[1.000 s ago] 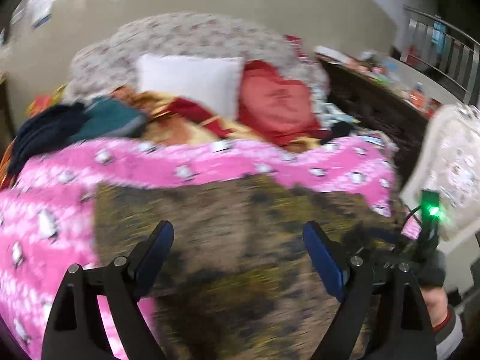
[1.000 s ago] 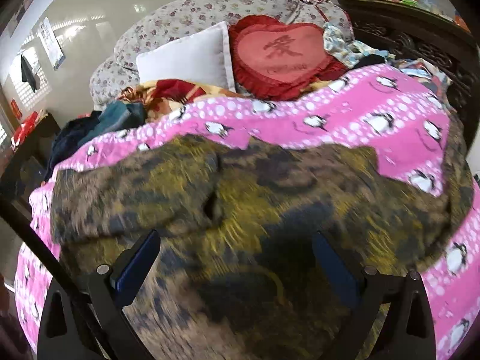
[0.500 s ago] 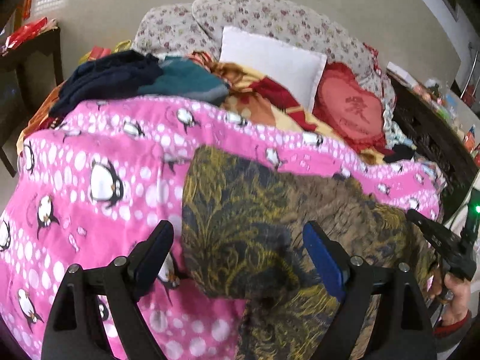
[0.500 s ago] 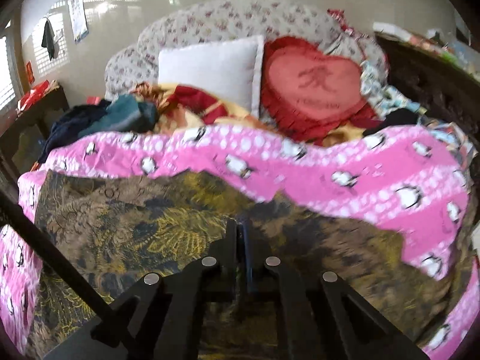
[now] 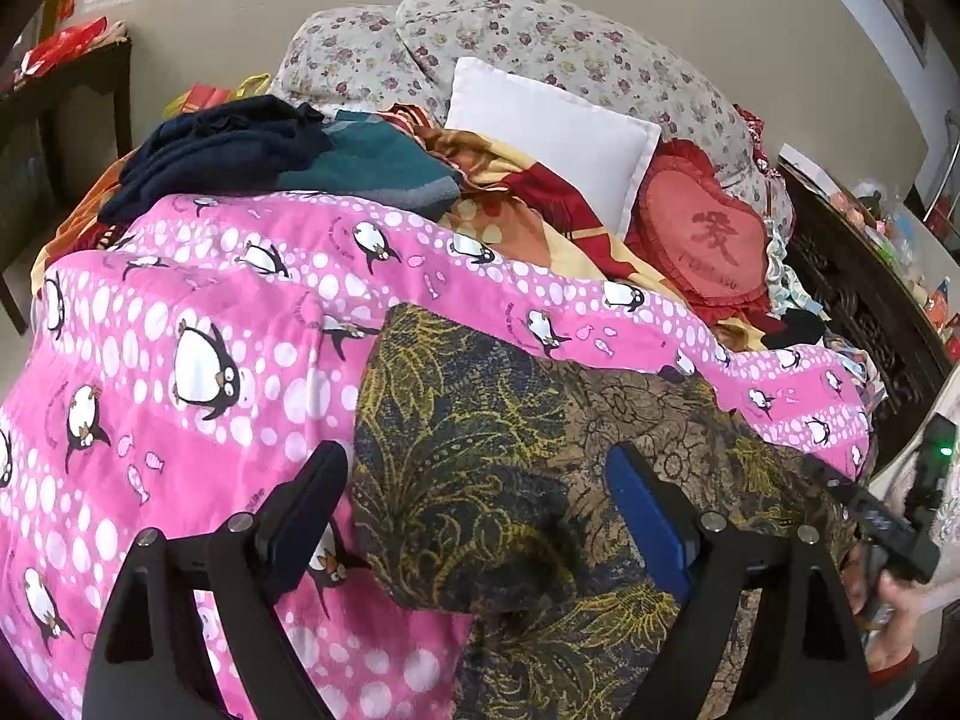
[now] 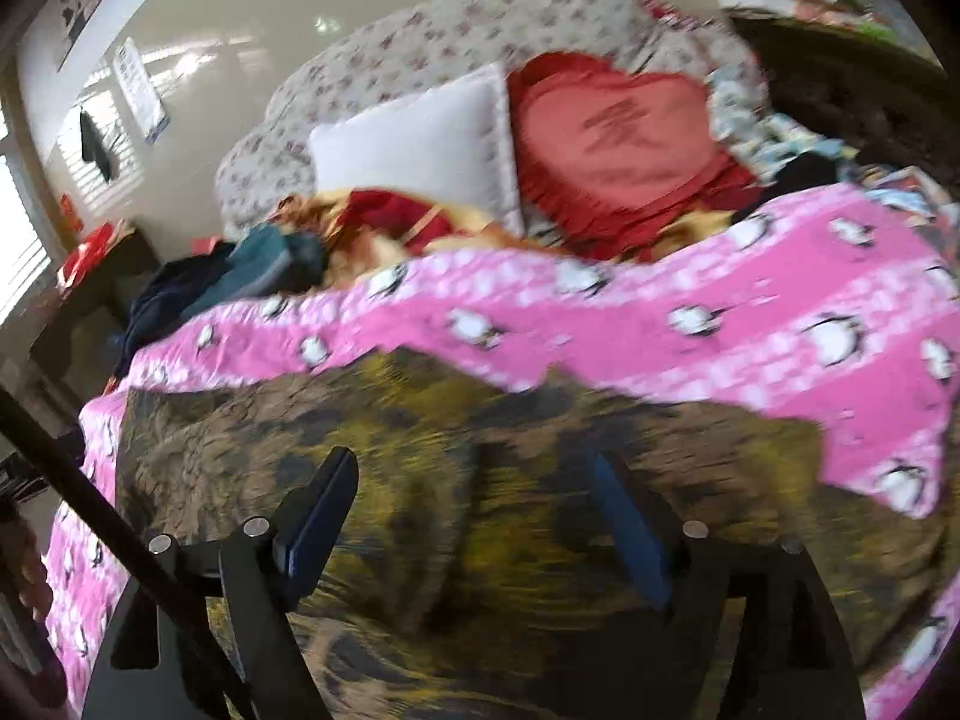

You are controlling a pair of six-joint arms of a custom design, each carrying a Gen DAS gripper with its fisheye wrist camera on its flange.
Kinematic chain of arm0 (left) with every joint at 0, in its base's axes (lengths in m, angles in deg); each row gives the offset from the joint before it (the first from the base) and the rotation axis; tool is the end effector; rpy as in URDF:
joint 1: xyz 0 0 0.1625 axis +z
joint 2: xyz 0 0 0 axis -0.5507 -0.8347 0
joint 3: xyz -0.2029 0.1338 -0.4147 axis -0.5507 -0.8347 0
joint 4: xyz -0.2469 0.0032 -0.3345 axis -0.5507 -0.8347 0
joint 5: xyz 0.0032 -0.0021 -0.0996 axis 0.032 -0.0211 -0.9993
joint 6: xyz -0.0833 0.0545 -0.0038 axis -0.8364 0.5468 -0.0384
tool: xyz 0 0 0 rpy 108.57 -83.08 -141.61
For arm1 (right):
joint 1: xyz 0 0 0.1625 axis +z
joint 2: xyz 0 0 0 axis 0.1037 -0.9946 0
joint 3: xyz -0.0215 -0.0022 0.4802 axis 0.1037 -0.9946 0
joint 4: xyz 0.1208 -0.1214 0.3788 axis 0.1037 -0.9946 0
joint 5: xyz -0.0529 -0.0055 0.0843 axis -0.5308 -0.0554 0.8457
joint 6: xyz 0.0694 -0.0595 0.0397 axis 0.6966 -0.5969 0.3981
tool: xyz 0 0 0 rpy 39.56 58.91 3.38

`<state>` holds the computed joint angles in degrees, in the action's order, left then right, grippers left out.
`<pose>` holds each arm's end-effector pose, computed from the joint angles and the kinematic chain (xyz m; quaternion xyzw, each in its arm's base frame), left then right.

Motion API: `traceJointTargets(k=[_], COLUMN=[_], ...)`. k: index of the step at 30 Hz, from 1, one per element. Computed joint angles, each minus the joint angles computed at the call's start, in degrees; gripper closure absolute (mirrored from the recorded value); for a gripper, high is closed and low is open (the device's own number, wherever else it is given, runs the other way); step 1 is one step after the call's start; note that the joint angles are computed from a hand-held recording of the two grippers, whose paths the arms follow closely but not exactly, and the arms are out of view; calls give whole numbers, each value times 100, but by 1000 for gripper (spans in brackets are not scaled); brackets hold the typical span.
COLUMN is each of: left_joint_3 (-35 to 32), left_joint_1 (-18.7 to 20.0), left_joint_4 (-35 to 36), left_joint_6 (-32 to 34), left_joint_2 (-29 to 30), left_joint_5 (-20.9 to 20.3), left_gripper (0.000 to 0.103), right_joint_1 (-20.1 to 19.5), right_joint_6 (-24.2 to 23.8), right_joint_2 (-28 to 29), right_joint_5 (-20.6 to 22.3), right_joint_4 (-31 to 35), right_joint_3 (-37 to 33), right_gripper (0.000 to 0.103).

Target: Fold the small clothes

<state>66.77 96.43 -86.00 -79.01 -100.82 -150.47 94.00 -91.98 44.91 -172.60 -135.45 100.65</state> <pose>-0.2234 -0.8400 0.2881 0.1956 0.9205 -0.2765 0.1951 0.2115 -0.7601 0.2540 -0.0140 -0.8820 0.3998 0.2490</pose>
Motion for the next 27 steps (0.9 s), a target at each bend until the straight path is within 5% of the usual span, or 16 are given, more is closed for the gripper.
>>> traceJointTargets(k=[3, 5, 7, 9, 13, 17, 22, 25, 27], left_joint_3=[10, -26, -69, -87, -131, -250, -261, -191, -121], left_joint_1=[-1, 19, 37, 38, 25, -19, -115, -185, -197], left_joint_4=[-30, -12, 6, -36, -60, 77, 195, 204, 224], left_joint_6=[14, -83, -163, -135, -110, -163, -78, 149, 288], left_joint_2=[-36, -58, -70, -69, -14, 193, 413, 520, 574], left_joint_5=[146, 180, 184, 219, 175, 102, 164, 562, 877], left_gripper=[16, 16, 16, 16, 16, 16, 16, 16, 16], right_joint_1=[-24, -37, 24, 63, 180, 77, -159, -206, -143], right_joint_6=[113, 21, -270, -424, -871, -678, -354, -102, -183], right_joint_2=[245, 386, 401, 220, -93, -191, -1, -90, -198], right_joint_5=[-22, -31, -81, 72, -584, -1269, -1580, -1547, -1546], right_joint_4=[720, 903, 468, -109, -1175, -1258, -548, -63, -489], right_joint_3=[-387, -545, -471, -198, 201, 352, 191, 235, 447], right_gripper=[43, 87, 97, 98, 98, 98, 96, 87, 68])
